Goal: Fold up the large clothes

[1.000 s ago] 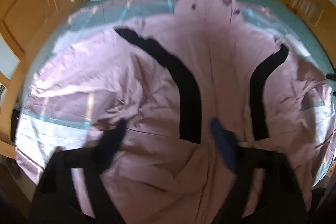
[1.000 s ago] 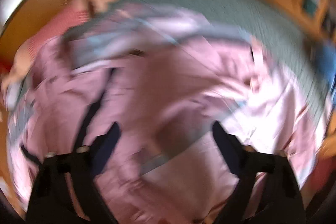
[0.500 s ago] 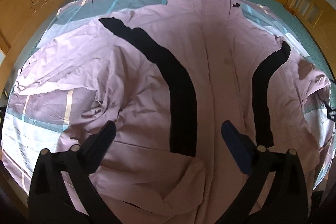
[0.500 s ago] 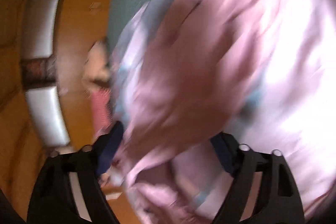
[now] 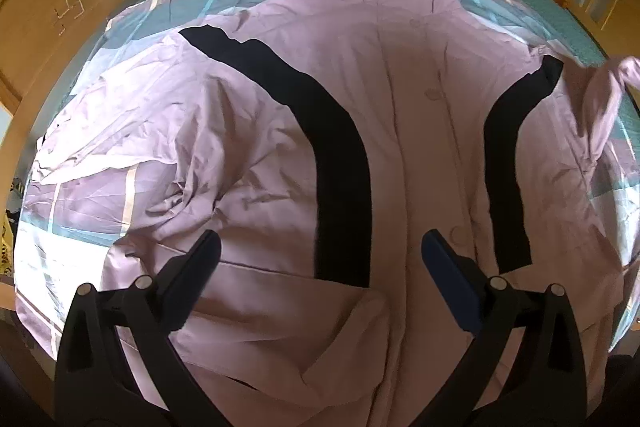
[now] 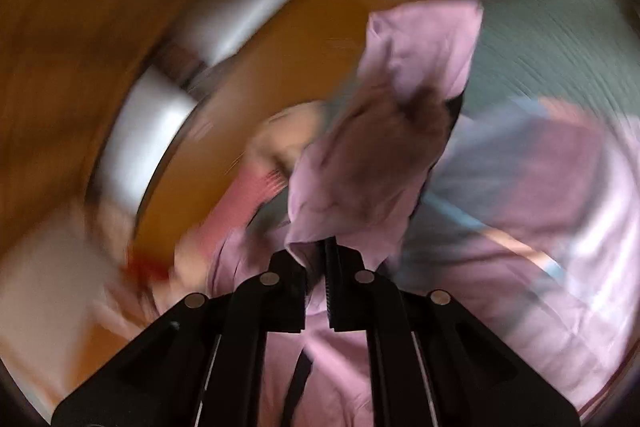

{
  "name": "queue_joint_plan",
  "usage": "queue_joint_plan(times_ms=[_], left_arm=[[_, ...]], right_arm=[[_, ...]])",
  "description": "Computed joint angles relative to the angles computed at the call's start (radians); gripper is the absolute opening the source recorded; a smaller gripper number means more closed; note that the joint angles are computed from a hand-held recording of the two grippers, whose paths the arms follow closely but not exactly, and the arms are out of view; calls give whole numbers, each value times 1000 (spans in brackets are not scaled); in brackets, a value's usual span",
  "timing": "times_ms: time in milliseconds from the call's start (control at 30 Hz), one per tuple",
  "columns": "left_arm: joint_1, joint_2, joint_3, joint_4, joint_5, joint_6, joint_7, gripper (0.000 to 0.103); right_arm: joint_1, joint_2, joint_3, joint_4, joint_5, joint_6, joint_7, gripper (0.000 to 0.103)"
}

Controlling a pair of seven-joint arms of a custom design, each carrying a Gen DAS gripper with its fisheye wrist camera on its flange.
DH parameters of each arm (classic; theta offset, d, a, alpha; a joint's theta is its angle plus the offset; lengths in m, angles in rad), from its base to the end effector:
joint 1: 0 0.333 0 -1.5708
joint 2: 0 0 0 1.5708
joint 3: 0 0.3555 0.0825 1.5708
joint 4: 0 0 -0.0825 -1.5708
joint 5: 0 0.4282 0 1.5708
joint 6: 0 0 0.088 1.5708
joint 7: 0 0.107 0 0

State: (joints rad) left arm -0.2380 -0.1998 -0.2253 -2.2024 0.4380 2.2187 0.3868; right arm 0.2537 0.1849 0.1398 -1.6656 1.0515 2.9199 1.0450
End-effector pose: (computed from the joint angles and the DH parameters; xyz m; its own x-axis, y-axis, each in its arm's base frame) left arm 0.4910 -0.2361 0.5084 0.4750 -0.8796 -0.0243 -0.7918 -0.4152 -0.4480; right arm 0.6778 0.2129 0.6237 0.2898 -0.7899 -0.5404 -0.5776 0.3059 -0.7569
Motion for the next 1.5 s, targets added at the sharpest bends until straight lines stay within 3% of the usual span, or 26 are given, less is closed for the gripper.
queue_joint_plan(times_ms=[33,100,167,233,333,367,433,467,533,600,667,800,967,1100,1267,1300,1367,1400,1433,1500], left_arm=[[0,-5,2,-3,-6,1,-1,101],[2,-19,5,-14,-18,2,-11,101],[9,-35,12,-32,-36,4,-33,101],[17,-53,24,-54,-63,9,-59,101],[32,-82,42,-90,-111,9,-104,101],[37,-93,47,-102,-124,12,-119,101],[46,-115,56,-128,-143,26,-147,101],[50,-129,59,-143,-152,33,-164,101],[59,-156,63,-175,-163,60,-208,101],[67,-180,65,-209,-161,116,-248,101],[62,-193,79,-246,-174,222,-260,101],[0,-161,146,-282,-294,427,-130,101],[-83,-121,219,-301,-490,586,79,101],[-123,-87,258,-314,-610,685,183,101],[-95,-19,232,-263,-622,685,249,98],[-78,-1,215,-248,-610,676,242,91],[-67,28,201,-228,-626,669,263,58],[-65,42,198,-214,-641,650,292,24],[-61,59,193,-198,-658,624,322,21],[-47,58,176,-220,-697,695,343,14]], right_arm=[[48,-13,7,-10,-101,15,-39,8],[135,-16,-7,-8,-205,-36,-120,8],[162,-4,17,6,-232,-163,-178,8],[189,41,29,50,-316,-336,-131,9],[212,92,48,94,-457,-507,-94,25],[217,78,57,71,-468,-511,-107,43],[228,64,76,42,-483,-455,-154,71],[236,63,70,43,-443,-414,-166,79],[188,-5,74,-27,-369,-465,-301,84],[201,6,54,-21,-321,-439,-287,87],[232,23,11,-2,-312,-436,-228,87],[221,-6,0,-79,-303,-385,-140,87],[213,11,-22,-65,-283,-406,-52,88],[189,22,-16,-59,-333,-434,19,88],[187,64,-25,-33,-436,-497,137,88],[198,73,-40,-24,-438,-516,150,88],[185,96,-31,-6,-443,-555,183,88],[191,109,-41,5,-444,-579,206,88],[178,118,-30,13,-444,-597,216,88],[154,131,-10,26,-406,-632,205,88]])
